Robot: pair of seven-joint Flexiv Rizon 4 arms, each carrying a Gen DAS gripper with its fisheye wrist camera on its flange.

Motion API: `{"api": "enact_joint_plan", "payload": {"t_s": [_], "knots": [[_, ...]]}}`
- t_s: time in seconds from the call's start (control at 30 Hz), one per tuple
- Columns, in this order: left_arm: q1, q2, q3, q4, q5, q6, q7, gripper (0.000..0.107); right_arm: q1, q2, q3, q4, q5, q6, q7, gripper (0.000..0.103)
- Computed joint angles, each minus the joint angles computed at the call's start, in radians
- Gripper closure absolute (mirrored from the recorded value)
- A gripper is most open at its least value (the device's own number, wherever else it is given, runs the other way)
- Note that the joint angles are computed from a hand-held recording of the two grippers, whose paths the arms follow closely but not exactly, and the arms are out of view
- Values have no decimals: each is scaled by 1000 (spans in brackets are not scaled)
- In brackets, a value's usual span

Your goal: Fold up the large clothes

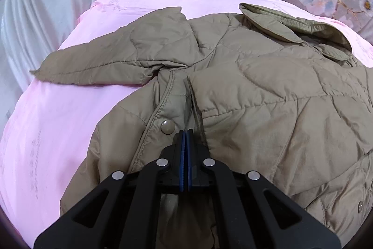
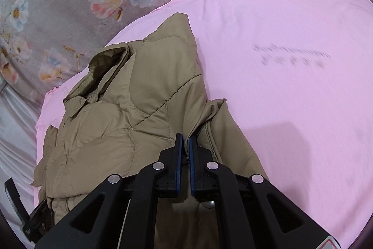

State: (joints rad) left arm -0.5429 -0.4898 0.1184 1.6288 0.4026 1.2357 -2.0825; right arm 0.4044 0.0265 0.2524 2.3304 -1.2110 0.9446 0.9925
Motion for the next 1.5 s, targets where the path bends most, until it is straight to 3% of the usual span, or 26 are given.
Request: {"api": "enact_joint_plan", "payload": {"t_s": [0.1,0.13,0.23,0.27,0.3,0.33,0.47,0.53,0.67,0.73,0.8,0.87,0.97,1.0,1.1,1.2,1.27,1.5], "knots": [[46,25,-43,52,-57,36,35,106,7,18,12,14,24,2,-1,98],[91,39,-88,79,-120,45,77,104,12,21,17,4,75,-9,-45,96],[250,105,-234,197,-373,111,217,66,72,45,78,-69,255,-214,-204,78],[275,122,-252,226,-429,142,236,41,95,45,97,-100,277,-299,-231,74],[288,138,-249,251,-485,179,249,24,118,38,112,-136,287,-379,-259,66],[289,150,-213,251,-492,200,207,21,136,29,117,-164,287,-423,-280,65],[245,123,-37,142,-441,137,94,20,190,-54,94,-289,246,-474,-413,65],[257,81,18,61,-409,68,40,20,198,-95,62,-330,198,-416,-441,64],[346,-19,7,-80,-433,-60,19,20,201,-206,-2,-411,134,-231,-498,64],[376,-78,15,-158,-441,-128,-3,20,221,-258,-25,-450,127,-203,-537,64],[435,-123,-31,-192,-497,-163,1,20,239,-310,-44,-486,146,-176,-582,64],[471,-145,-65,-195,-545,-156,2,20,259,-336,-61,-495,164,-168,-593,64],[462,-172,-46,-231,-524,-129,0,24,272,-335,-85,-477,142,-145,-562,61],[456,-180,-45,-253,-515,-141,12,43,270,-331,-91,-466,131,-125,-542,61],[439,-190,-27,-304,-483,-205,35,87,267,-328,-101,-450,107,-98,-505,60],[419,-151,-16,-292,-440,-166,35,100,271,-328,-100,-453,103,-110,-504,59],[433,-92,-66,-234,-452,-81,96,106,275,-322,-98,-453,100,-125,-491,55],[395,124,-238,-82,-538,142,403,107,284,-215,-47,-368,66,-204,-357,46]]}}
